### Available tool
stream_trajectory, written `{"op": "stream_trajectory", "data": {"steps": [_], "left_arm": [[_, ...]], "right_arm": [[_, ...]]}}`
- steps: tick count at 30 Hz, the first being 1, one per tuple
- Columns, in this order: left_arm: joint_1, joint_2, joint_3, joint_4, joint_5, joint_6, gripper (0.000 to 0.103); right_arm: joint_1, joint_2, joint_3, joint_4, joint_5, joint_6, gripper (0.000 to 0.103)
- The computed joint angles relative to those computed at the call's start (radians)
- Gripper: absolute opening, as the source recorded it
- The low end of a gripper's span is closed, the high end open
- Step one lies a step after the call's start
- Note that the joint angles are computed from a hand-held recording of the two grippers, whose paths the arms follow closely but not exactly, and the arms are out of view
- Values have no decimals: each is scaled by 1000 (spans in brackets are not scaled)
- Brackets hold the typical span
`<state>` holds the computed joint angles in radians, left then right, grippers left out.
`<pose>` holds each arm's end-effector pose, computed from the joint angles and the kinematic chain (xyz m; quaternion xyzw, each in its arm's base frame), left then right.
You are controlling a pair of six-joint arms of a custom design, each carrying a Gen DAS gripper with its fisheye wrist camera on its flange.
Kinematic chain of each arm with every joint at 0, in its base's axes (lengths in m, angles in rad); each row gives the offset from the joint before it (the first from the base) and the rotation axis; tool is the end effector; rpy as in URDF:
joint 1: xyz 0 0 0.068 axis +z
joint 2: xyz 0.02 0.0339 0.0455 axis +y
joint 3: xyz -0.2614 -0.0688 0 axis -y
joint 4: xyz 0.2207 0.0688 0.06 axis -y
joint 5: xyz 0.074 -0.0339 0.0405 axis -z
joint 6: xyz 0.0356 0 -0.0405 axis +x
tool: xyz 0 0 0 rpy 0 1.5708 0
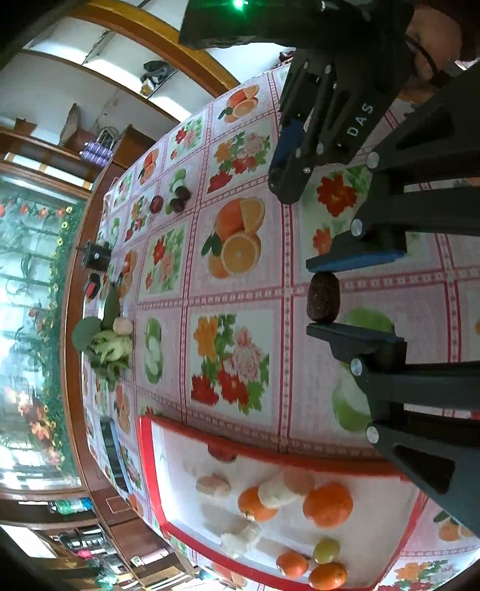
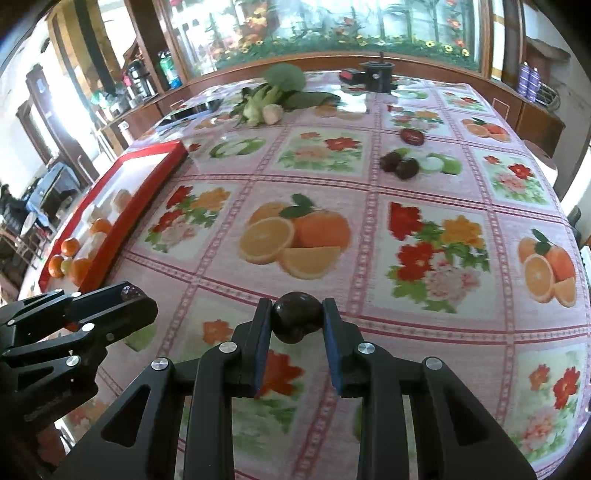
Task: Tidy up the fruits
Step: 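Carry both held dates over the red-rimmed tray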
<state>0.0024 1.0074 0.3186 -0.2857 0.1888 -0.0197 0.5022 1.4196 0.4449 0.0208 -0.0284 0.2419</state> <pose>0.1501 -0.0063 0.1504 0.0172 0.9519 -0.0926 0.2917 0.1902 0.1056 0.1336 -0.1279 0.9441 0.1230 0.2779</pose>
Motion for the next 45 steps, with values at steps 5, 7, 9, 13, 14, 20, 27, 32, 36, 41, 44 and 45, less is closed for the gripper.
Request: {"op": "stream_trajectory", "data": {"steps": [5, 7, 9, 13, 14, 20, 27, 32, 36, 41, 44, 45], "left_arm": [[169, -3, 13, -38, 71, 98, 30], [237, 4, 22, -51, 98, 140, 30], [303, 13, 32, -63, 123, 182, 30], [431, 45, 61, -83, 169, 263, 30], [462, 62, 73, -85, 177, 285, 30], [623, 203, 159, -64, 209, 375, 30], [710, 420, 315, 14, 185, 393, 30], [704, 581, 453, 61, 143, 361, 30], [678, 700, 557, 86, 104, 323, 30], [648, 812, 661, 81, 74, 284, 30], [628, 860, 702, 79, 58, 273, 30], [621, 875, 715, 79, 52, 269, 30]], "right_arm": [[84, 50, 50, 3, 32, 35, 27], [114, 70, 74, 3, 42, 44, 27], [138, 92, 104, 2, 46, 52, 27], [181, 142, 167, -5, 56, 56, 27], [193, 161, 191, -8, 60, 56, 27], [257, 254, 323, -23, 88, 48, 27], [318, 410, 556, -60, 116, 20, 27], [333, 537, 737, -105, 107, 13, 27], [326, 657, 898, -144, 91, 24, 27], [325, 786, 1068, -209, 90, 9, 27], [335, 840, 1131, -226, 92, -23, 27], [336, 844, 1132, -223, 94, -31, 27]]}}
